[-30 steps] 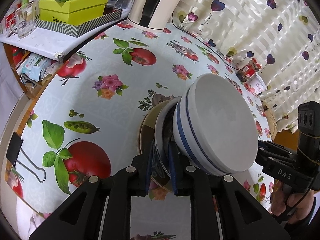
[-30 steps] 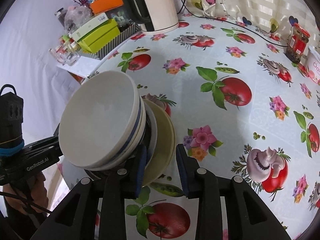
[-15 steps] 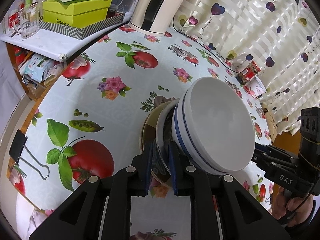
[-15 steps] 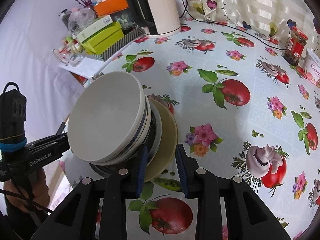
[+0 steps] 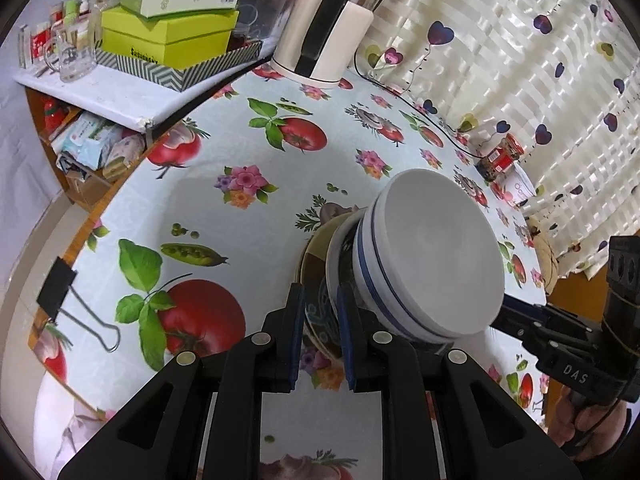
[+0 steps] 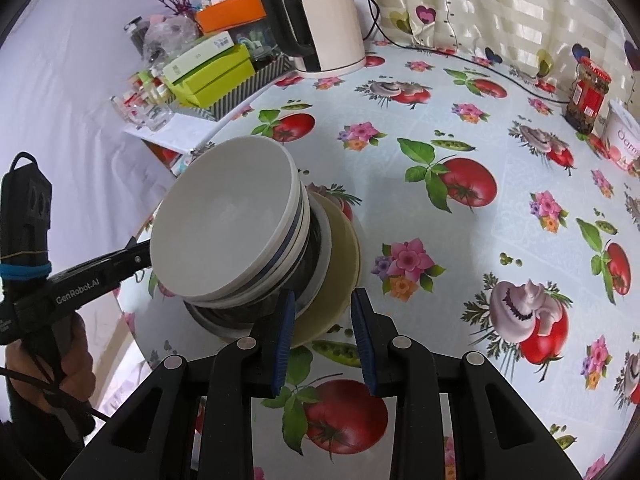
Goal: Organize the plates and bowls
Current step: 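Lower the bowl stack onto the beige plate stack with both tools, then open both tools to release the bowl stack on the plates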
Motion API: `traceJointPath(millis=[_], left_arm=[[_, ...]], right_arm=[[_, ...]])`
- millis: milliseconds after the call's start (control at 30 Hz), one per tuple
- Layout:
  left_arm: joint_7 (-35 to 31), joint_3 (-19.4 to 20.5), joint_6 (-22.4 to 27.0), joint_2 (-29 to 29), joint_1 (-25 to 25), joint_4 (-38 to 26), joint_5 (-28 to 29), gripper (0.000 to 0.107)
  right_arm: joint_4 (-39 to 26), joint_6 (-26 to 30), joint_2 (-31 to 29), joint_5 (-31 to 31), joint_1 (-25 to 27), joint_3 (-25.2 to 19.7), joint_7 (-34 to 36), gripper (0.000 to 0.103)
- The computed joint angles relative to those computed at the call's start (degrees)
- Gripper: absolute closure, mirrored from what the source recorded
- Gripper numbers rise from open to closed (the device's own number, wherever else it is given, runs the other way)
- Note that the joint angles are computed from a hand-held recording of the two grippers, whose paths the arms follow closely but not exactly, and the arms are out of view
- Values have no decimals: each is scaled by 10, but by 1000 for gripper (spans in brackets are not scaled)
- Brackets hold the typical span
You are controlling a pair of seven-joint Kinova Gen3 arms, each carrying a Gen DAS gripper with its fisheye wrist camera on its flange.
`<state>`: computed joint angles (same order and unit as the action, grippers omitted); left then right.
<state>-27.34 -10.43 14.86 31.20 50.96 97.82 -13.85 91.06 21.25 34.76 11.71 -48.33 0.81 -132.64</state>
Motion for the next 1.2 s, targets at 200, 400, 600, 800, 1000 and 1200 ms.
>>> traceJointPath(millis=[200,400,600,800,1000,1200], left_arm=[[30,-38,5,-10,51,7,-29,91],[61,-57,0,-16,83,19,-53,91],[70,-48,6,-17,93,16,-75,91],[81,-63,24,-17,123,7,-103,90],[98,-33,31,-16,108,-1,-131,91],[120,-40,42,-17,128,-6,-162,91]], right_arm=[[32,-25,-22,17,-26,24,-27,74],[60,-46,-35,22,-41,31,-47,74],[80,-56,-44,38,-70,51,-64,72],[102,-68,-53,52,-103,78,-87,70],[116,-71,-60,72,-121,89,-108,66],[122,-66,-64,105,-162,124,-146,63]])
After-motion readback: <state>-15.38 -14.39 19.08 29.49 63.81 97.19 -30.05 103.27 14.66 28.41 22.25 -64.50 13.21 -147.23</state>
